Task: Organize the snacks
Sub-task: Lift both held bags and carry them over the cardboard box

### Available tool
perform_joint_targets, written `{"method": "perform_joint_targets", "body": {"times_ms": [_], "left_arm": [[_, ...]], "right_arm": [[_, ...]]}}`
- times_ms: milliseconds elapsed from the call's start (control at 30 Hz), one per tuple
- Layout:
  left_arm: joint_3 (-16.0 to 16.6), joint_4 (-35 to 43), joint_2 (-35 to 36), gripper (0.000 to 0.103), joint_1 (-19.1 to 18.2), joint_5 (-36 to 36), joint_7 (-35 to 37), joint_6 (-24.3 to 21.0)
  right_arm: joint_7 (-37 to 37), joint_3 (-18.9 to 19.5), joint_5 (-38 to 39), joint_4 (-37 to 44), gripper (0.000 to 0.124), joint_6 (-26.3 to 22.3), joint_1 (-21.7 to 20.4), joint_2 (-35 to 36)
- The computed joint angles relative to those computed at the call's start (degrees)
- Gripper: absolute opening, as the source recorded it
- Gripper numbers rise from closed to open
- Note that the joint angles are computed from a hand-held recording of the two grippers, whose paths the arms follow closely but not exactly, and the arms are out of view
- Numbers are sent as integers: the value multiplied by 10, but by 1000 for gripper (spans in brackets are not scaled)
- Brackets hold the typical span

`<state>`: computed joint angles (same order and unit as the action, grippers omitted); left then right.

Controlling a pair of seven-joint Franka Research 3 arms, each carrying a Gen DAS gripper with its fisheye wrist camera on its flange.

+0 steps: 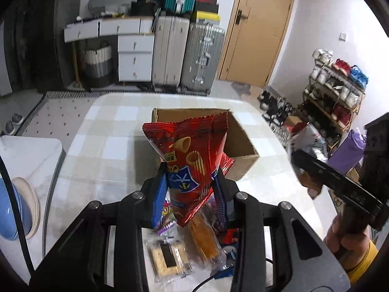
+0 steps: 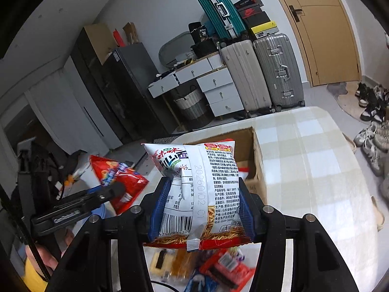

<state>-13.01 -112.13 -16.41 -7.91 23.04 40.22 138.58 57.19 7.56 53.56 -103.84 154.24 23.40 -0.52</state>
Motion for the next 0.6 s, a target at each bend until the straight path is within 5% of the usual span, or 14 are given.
{"method": "perform_joint_targets", "body": {"times_ms": [600], "left_arm": [[36, 372, 334, 32, 10, -114, 167, -129]], "right_arm": [[207, 13, -240, 352, 53, -110, 7, 268]]}}
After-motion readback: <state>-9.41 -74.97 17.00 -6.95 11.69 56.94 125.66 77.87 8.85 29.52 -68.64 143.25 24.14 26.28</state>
